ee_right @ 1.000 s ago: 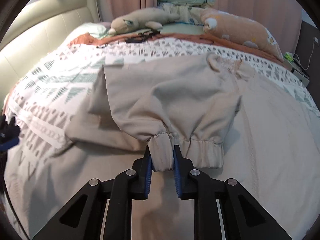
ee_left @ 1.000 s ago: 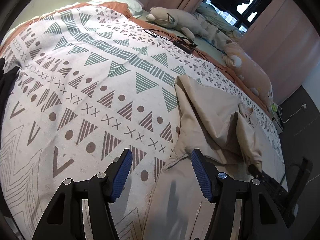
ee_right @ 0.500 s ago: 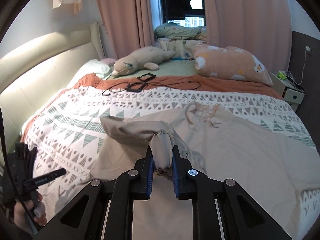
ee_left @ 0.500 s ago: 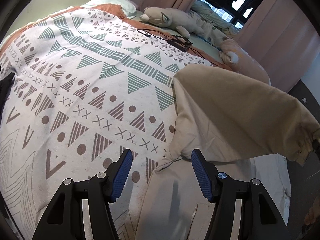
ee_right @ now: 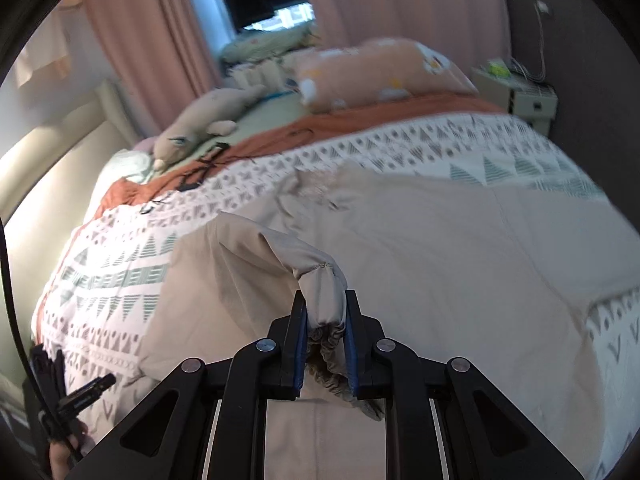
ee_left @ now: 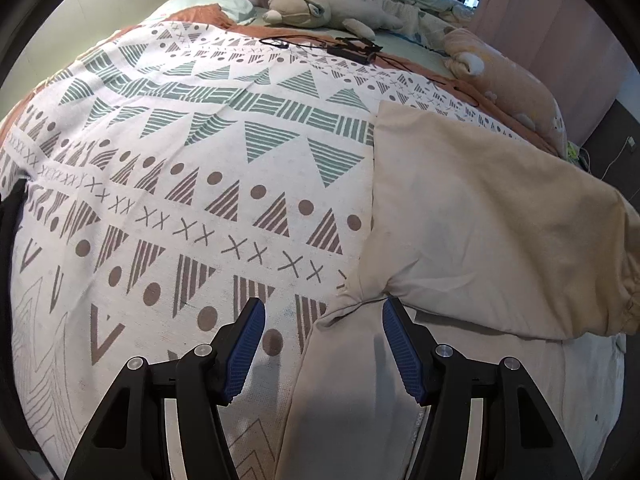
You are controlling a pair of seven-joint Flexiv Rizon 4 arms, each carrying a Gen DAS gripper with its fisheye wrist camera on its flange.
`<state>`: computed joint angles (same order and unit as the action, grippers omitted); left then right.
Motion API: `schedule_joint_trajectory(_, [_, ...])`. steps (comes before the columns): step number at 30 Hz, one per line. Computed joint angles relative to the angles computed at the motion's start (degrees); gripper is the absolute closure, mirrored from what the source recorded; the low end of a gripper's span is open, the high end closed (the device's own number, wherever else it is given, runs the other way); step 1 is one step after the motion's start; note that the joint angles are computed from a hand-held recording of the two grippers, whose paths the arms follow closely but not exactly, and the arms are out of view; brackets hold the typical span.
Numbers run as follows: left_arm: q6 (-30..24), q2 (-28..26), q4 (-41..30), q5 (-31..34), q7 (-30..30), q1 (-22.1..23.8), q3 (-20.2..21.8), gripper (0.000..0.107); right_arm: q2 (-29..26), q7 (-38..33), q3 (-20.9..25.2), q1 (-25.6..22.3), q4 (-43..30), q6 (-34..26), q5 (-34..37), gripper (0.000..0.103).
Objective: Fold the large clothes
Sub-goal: 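Lift the cuff and lay it across the jacket body with the right gripper, then open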
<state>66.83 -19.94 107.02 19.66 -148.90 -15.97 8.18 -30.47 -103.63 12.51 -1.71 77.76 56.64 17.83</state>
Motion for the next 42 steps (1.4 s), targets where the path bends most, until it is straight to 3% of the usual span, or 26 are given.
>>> schedule_joint_trajectory(2, [-0.24, -0.15, -0.04, -0.23, -0.02, 0.11, -0.05, 0.044, -2.01, 3.26, -1.81, 0.64, -1.13, -1.03, -1.38, 0.073])
schedule_joint_trajectory(4, [-1.11, -0.01, -0.23, 0.16, -0.75, -0.23, 0.35, 0.044, -3.21, 6.02, -3.24, 0.88, -1.02, -0.81, -2.86, 0.068])
schedule_joint_trajectory(6, [-1.73, 0.18, -0.44, 1.05, -2.30, -0.63, 0.84, 0.044, -3.63, 6.33, -2.71, -0.27, -0.68, -0.36, -2.71, 0.046])
schedule_joint_trajectory(8, [-1.50, 0.33, -0.25, 1.15, -2.85, -0.31, 0.61, 0.044, -4.01, 6.30, -2.23, -1.30, -0.20, -0.03, -2.42, 0.039])
schedule_joint_trajectory(17, [-4.59, -2.66, -3.34, 0.59, 1.21, 0.20, -1.41, 0.044, -9.53, 10.06, -1.02, -4.60, -4.26, -6.01, 0.78, 0.039])
schedule_joint_trajectory(21, [-9.33, -4.83, -6.23, 1.01, 3.05, -0.86, -0.86, 0.044, -12.66, 11.16, -0.71, -4.49, -6.66, -7.88, 1.08, 0.039])
schedule_joint_trajectory(24, [-9.80, -6.08, -6.75, 0.02, 3.20, -0.41, -0.76, 0.044, -14.32, 11.12, -0.62, -3.78, -7.77, -7.43, 0.58, 0.040])
schedule_joint_trajectory(25, [-10.23, -6.49, -7.27, 0.57, 2.82, -0.79, -0.23, 0.044, -14.85, 10.65, -0.53, -3.52, -8.20, -6.86, 0.29, 0.043])
schedule_joint_trajectory(26, [-11.53, -6.85, -8.10, 1.39, 2.51, -1.35, 0.38, 0.044, -15.23, 10.14, -0.70, -2.97, -8.34, -5.87, -0.38, 0.061])
schedule_joint_trajectory(27, [-12.67, -7.11, -8.75, 2.10, 2.22, -1.77, 0.79, 0.044, -15.54, 10.83, -2.16, -1.51, -8.30, -5.19, -2.48, 0.067])
schedule_joint_trajectory(30, [-12.46, -7.33, -8.76, 2.14, 0.83, -1.42, 0.89, 0.044, -16.89, 11.74, -2.77, -0.59, -9.62, -4.30, -4.98, 0.070])
schedule_joint_trajectory(37, [-14.96, -7.04, -9.52, 2.96, -2.64, -1.73, 1.35, 0.044, -18.43, 11.54, -2.33, -0.12, -12.54, -6.74, -8.42, 0.070])
schedule_joint_trajectory(40, [-13.30, -5.61, -7.55, 0.52, -4.27, -0.25, 0.34, 0.044, -18.00, 10.31, -1.19, -0.98, -13.38, -10.03, -7.75, 0.065])
schedule_joint_trajectory(42, [-11.01, -4.14, -5.81, -1.01, -5.13, 0.43, -0.23, 0.044, -17.22, 9.26, -0.28, -2.21, -13.20, -10.76, -5.89, 0.056])
